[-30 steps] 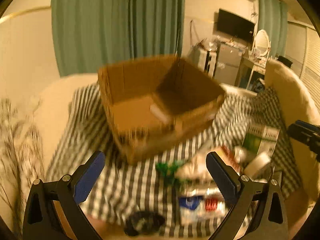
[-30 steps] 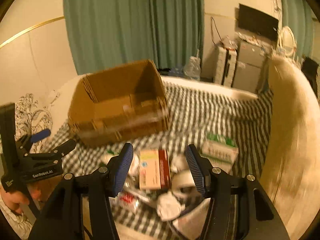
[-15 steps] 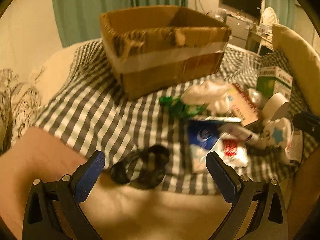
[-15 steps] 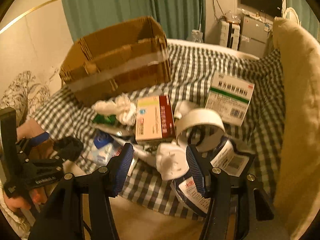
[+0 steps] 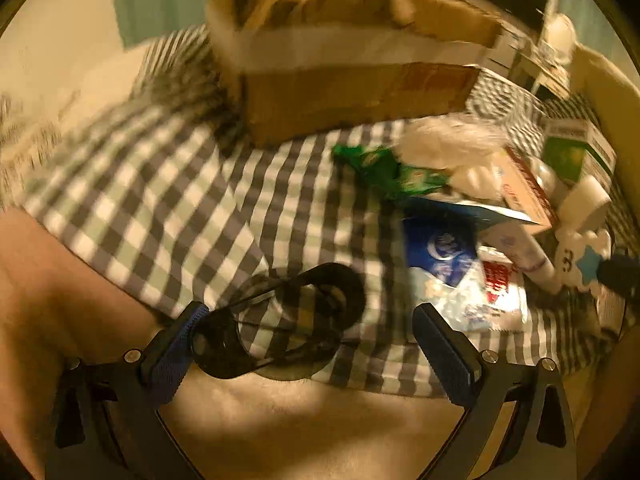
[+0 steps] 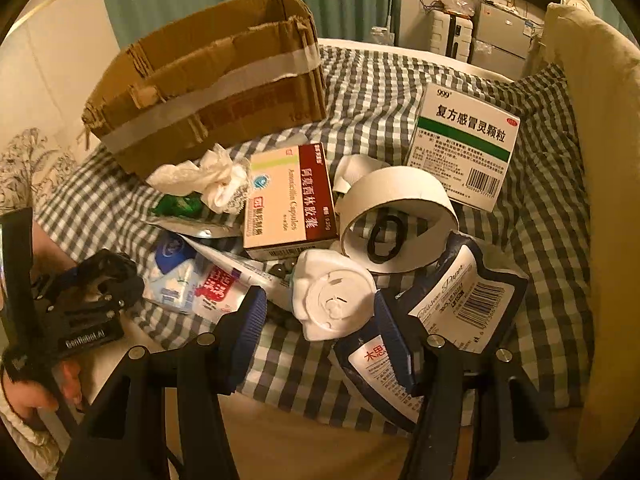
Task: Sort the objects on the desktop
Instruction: 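Move the left gripper back to the pile toward the dark sunglasses, then grasp the sunglasses with the left gripper while the right grasps the white bear figure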
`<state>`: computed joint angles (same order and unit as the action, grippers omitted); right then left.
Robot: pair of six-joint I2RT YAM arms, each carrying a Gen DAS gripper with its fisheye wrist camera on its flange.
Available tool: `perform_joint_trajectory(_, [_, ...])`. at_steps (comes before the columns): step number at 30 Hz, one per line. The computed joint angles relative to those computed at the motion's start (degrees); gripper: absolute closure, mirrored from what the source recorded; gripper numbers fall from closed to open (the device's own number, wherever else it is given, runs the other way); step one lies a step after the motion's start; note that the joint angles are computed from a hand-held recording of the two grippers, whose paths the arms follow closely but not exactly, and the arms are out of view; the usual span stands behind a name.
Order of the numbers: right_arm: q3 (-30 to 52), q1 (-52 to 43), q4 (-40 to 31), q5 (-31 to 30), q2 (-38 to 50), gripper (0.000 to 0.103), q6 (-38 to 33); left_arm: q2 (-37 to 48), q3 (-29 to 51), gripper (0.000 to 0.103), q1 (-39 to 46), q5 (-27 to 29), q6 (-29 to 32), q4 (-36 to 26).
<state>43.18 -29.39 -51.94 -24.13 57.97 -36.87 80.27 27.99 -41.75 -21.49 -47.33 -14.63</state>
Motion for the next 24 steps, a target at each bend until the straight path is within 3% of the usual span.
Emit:
perform_joint_trajectory(3, [0.0, 0.7, 1.4, 2.1, 1.8, 0.046, 2.1, -0.6, -1.9, 0.0, 3.1, 3.1, -0.6, 2.4])
perform_joint_trajectory(7, [0.5, 0.8, 2.5, 3.0, 4.1, 0.045, 4.2, -0.8, -2.2, 0.001, 2.1, 3.0, -0.4, 2.5])
perform_joint_trajectory(11, [0.4, 2.1, 3.6, 3.7, 5.9, 0.043, 5.3, -0.1, -2.1, 0.036, 3.9, 6.5, 1.7, 4.0])
perform_joint_trajectory(12, [0.2, 2.4, 3.8, 3.9, 6.3, 0.043, 5.3, -0.3, -2.1, 0.036, 3.6, 6.1, 1.7, 3.7])
perform_joint_trajectory(13, [-0.1, 2.9, 4.2, 4.4, 6.1, 0.05, 5.6, -0.6, -2.2, 0.036, 3.4, 6.1, 1.7, 3.6])
perform_joint_trajectory(24, [-0.4, -0.6, 2.5, -0.2, 3.3, 0.053, 2.6, -2.9, -2.1, 0.036, -1.1, 0.4, 1.9, 3.1])
